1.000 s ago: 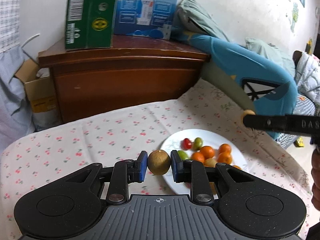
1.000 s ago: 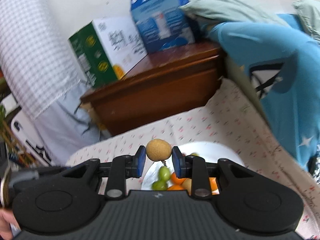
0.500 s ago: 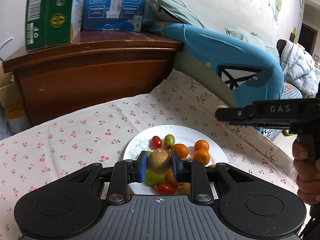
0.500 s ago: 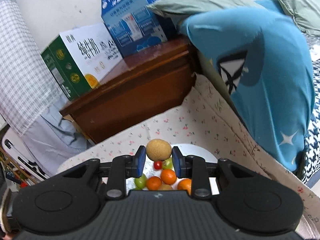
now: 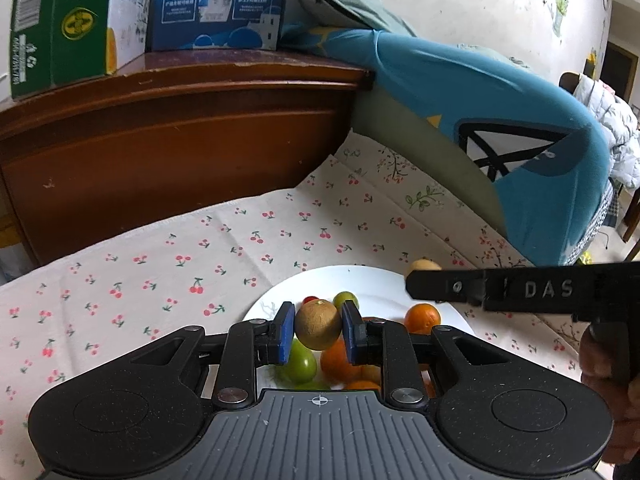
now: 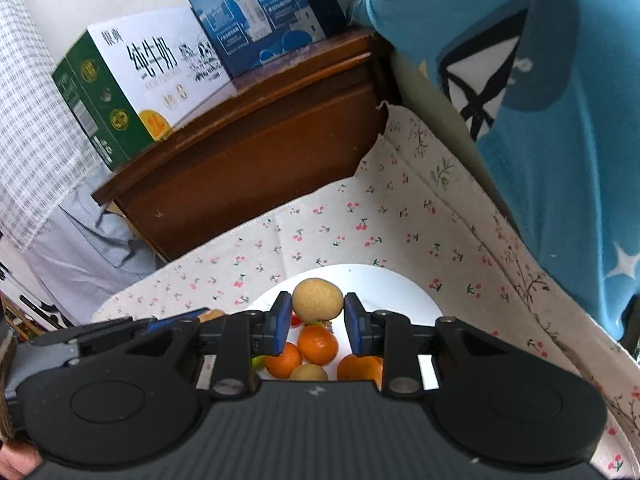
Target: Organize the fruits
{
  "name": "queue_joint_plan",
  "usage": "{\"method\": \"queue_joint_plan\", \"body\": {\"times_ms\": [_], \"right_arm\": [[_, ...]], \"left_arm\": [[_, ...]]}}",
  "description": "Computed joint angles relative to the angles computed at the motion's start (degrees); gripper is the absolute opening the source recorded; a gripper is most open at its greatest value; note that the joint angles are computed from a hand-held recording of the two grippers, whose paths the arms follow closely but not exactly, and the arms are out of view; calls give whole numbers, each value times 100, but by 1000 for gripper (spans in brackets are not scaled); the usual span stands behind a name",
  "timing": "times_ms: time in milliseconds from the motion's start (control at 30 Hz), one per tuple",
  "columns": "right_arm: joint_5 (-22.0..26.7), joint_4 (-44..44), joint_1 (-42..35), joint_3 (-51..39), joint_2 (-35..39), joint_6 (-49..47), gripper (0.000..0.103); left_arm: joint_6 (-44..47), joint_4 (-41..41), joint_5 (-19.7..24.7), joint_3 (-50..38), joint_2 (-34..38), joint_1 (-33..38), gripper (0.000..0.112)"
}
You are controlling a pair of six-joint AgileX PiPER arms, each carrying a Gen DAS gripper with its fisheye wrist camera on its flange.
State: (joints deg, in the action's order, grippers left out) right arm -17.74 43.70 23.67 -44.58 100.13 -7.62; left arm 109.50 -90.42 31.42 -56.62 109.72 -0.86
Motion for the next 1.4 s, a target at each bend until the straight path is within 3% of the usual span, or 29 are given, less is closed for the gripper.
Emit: {"method": "queue_joint_plan", "body": {"times_ms": [367,400,467,500,633,667,733,900,1100,1300,1400], "right_arm": [[88,227,-112,-318,385,-140,31],[89,248,-115,-320,382,-134,31],[102,124,-132,-296,345,16,31],[74,205,-114,-289,327,-59,31],[17,349,-72,-231,178,-162,32],[-6,405,-51,-206,126,-196,32],[-38,918,35,-190,14,-657,35],[-199,2416,332,-172,-288,-2049,46],[-624,4023,816,-146,-563,-3487,60],[-1183,4902,1434,-60,-792,-4157,74],[-1432,5254,1699,-30,-846,-4376,75]], "left_arm": [[18,-146,-231,-195,277,-209,26],[19,-151,-231,-187,260,-199,29],[101,-312,-261,-116,177,-196,51],[217,-476,-300,-48,108,-200,57],[390,-589,-292,112,-183,-143,63],[296,-518,-386,137,-273,-157,71],[149,-425,-597,214,-449,-185,75],[-934,608,-734,332,-816,-99,83],[-1604,1216,-879,661,-1252,50,91],[-2451,2037,-946,894,-1564,169,91],[-2848,2381,-923,987,-1699,238,91]]}}
